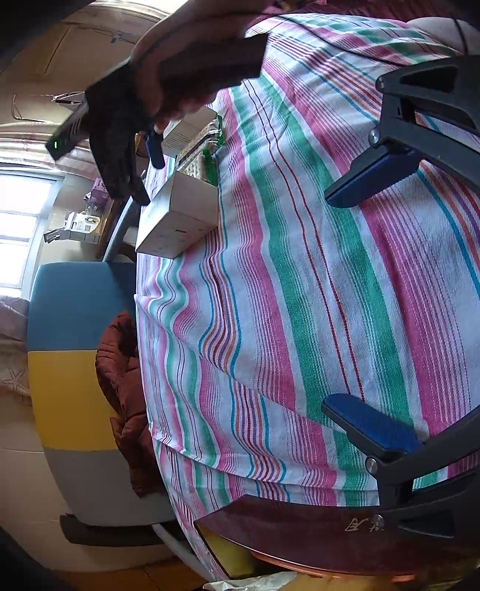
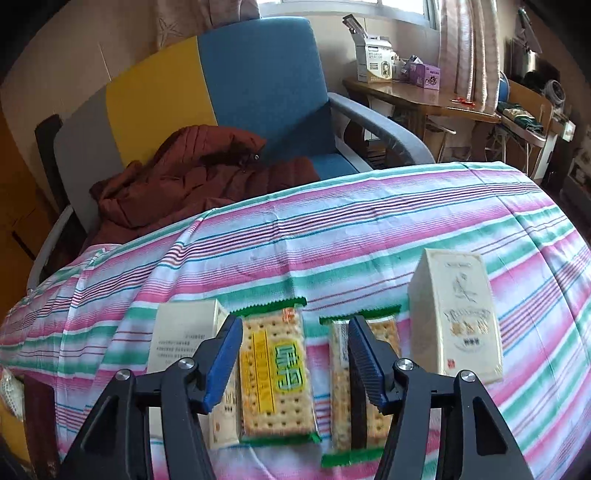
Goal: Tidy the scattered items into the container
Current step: 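Grasp a green-edged cracker pack with the right gripper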
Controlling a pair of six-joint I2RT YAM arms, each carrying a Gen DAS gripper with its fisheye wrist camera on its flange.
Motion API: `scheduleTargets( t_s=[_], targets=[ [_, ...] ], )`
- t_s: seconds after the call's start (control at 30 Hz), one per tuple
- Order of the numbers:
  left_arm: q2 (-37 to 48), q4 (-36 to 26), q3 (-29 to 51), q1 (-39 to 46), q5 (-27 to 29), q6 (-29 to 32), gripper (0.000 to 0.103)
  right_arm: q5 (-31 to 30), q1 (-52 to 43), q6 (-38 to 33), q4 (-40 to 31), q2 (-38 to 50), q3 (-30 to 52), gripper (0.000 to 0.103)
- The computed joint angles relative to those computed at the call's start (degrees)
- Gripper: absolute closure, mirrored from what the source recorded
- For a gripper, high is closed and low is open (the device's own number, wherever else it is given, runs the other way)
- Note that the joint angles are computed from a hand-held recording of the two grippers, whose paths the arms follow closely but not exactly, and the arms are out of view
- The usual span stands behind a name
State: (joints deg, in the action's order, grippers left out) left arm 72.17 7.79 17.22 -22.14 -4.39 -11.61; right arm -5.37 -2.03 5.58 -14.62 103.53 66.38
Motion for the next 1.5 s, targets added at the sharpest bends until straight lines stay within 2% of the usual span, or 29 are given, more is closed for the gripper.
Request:
scheduleTargets(
  t_s=[0.1, 0.2, 0.33, 0.4, 0.53, 0.73, 0.9, 1.0, 1.07, 1.17, 1.27, 1.33, 1.4, 1.5],
  targets=[
    [0.1, 1.2, -0.5, 1.0, 1.3, 0.3, 0.001, 2.2, 1.3, -1.3, -4.3, 6.6, 7.7, 0.042],
    [0.2, 2.3, -0.8, 1.7, 2.4, 0.3, 0.001, 4.6, 1.4, -2.0, -7.2, 10.7, 11.7, 0.042],
    [-0.4, 2.3, -1.4, 1.0, 1.5, 0.0, 0.001, -0.6, -1.4, 0.3, -6.1, 9.3, 7.7, 0.043],
    [-0.3, 2.5, -1.3, 1.3, 1.9, 0.0, 0.001, -3.6, -2.6, 0.8, -3.6, 6.7, 2.6, 0.043],
    [-0.4, 2.8, -1.5, 1.8, 2.7, 0.1, 0.001, -4.1, -2.0, -1.7, -1.0, -0.6, -7.4, 0.043],
    [-2.1, 2.3, -2.0, 3.0, 4.9, 0.0, 0.0, -4.4, -0.1, 0.8, 2.4, -17.5, -26.5, 0.042],
    [-3.2, 1.5, -2.1, 4.9, 7.6, 0.1, 0.0, -4.3, 0.8, 4.2, 2.1, -31.6, -38.0, 0.042],
    [-4.2, 0.3, -2.1, 5.4, 8.5, 0.4, 0.0, -3.7, 2.6, 4.8, -0.7, -38.4, -41.4, 0.042],
    [-6.5, -1.9, -2.7, 5.0, 8.3, 0.7, 0.0, -7.1, 1.2, 5.6, -4.0, -43.5, -43.2, 0.043],
    [-12.4, -6.1, -4.7, 2.6, 5.7, 0.7, 0.0, -15.8, -5.4, 5.0, -9.8, -53.5, -46.3, 0.043],
    [-18.3, -9.9, -7.0, -2.4, 1.6, -0.2, 0.0, -16.6, -13.0, -0.7, -15.0, -62.7, -46.8, 0.039],
    [-21.3, -12.0, -8.5, -8.9, -5.1, -1.9, 0.0, -17.0, -20.6, -5.1, -14.0, -61.2, -45.2, 0.035],
    [-23.7, -13.7, -9.5, -14.4, -10.2, -3.5, 0.001, -19.1, -27.0, -7.6, -9.2, -51.7, -41.9, 0.034],
    [-27.4, -14.7, -10.7, -11.9, -6.6, -2.7, 0.001, -20.0, -32.4, -10.0, -6.2, -36.8, -34.3, 0.034]
  ],
)
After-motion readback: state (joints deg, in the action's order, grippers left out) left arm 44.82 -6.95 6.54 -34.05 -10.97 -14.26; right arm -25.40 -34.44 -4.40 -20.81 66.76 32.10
